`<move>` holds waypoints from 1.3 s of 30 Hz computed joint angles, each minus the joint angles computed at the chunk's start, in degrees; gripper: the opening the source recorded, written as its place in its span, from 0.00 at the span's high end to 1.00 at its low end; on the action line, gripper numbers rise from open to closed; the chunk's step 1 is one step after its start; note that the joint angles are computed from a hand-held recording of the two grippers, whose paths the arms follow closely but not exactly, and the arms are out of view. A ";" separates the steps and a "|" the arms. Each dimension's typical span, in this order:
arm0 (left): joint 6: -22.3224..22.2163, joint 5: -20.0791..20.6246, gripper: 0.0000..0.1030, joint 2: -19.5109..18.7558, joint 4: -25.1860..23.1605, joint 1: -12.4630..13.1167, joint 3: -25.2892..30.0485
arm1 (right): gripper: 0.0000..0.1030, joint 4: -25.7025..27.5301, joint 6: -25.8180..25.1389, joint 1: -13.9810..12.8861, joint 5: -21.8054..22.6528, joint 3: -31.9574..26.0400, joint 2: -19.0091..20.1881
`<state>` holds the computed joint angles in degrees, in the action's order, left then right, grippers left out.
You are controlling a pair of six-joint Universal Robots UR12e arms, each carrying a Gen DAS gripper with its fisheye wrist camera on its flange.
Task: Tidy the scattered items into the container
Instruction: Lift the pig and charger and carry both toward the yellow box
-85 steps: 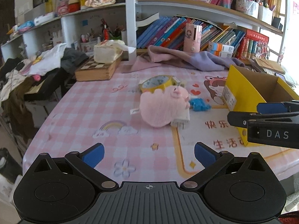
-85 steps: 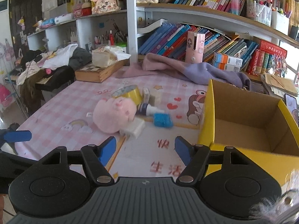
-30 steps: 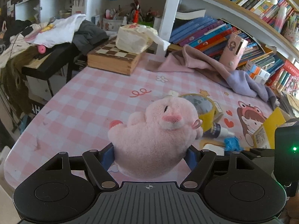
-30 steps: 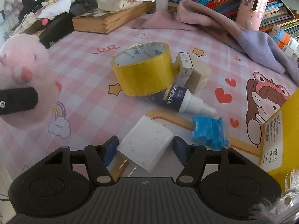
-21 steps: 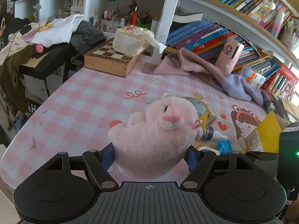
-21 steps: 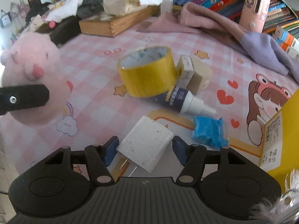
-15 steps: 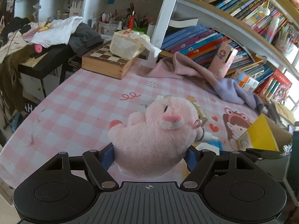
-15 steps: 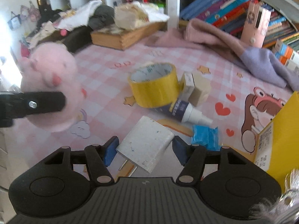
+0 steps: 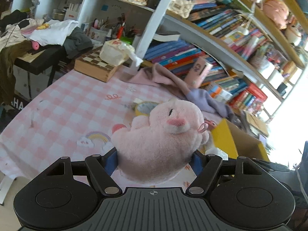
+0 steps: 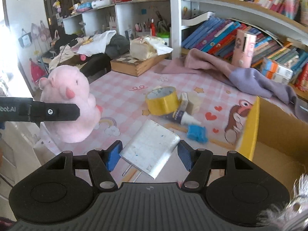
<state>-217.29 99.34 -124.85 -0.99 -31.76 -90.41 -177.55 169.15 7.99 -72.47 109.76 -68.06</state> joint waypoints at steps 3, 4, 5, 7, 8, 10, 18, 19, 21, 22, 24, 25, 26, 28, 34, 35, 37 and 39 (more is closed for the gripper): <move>-1.14 -0.64 0.28 1.18 2.38 -0.72 -2.54 | 0.41 -1.25 1.78 0.32 -1.64 3.00 -1.96; -1.67 -0.73 0.28 1.51 3.07 -1.01 -3.33 | 0.41 -1.91 2.28 0.44 -2.19 4.01 -2.55; -2.25 -0.72 0.28 1.82 3.47 -1.30 -4.08 | 0.41 -2.54 2.74 0.55 -2.71 4.99 -3.12; -3.69 -0.64 0.28 2.55 3.65 -2.03 -5.65 | 0.41 -3.56 3.53 0.76 -3.66 7.08 -4.50; -4.31 -0.83 0.28 2.85 3.89 -2.32 -6.36 | 0.41 -4.01 3.90 0.89 -4.10 8.15 -5.21; -5.42 -1.77 0.28 3.47 4.73 -2.85 -7.90 | 0.41 -4.75 4.51 1.16 -4.98 10.26 -6.63; -5.42 -3.22 0.28 5.24 9.09 -4.90 -11.84 | 0.41 -6.58 6.66 1.73 -8.12 16.97 -11.69; -5.03 -3.47 0.28 5.33 9.35 -5.04 -11.93 | 0.41 -6.99 7.12 1.73 -8.55 17.52 -12.15; -4.00 -3.99 0.28 5.36 9.94 -5.36 -11.93 | 0.41 -7.64 7.77 1.76 -9.54 18.52 -13.03; -3.58 -4.41 0.28 5.30 10.16 -5.46 -11.87 | 0.41 -7.80 7.97 1.73 -9.99 19.02 -13.47; -2.82 -5.89 0.28 5.14 10.38 -5.61 -11.66 | 0.41 -7.93 8.65 1.64 -11.10 20.13 -14.46; -2.43 -6.79 0.28 5.00 10.40 -5.67 -11.47 | 0.41 -7.94 9.11 1.54 -11.66 20.54 -14.87; -2.10 -7.38 0.28 4.92 10.56 -5.83 -11.42 | 0.41 -8.00 9.73 1.43 -12.34 20.98 -15.31; -1.16 -8.84 0.28 4.68 10.69 -6.00 -11.08 | 0.41 -7.96 11.00 1.29 -13.74 21.76 -16.19; 0.59 -12.60 0.28 3.77 10.51 -6.39 -9.72 | 0.41 -7.69 13.15 0.84 -16.90 24.14 -18.48; 0.91 -13.28 0.28 3.55 10.40 -6.44 -9.39 | 0.41 -7.57 13.63 0.71 -17.41 24.54 -18.87; 1.89 -14.93 0.28 3.17 10.05 -6.58 -8.74 | 0.41 -7.32 14.79 0.51 -18.50 25.28 -19.64; 2.83 -16.26 0.28 2.90 9.54 -6.77 -8.21 | 0.41 -7.29 16.01 0.24 -19.58 26.15 -20.45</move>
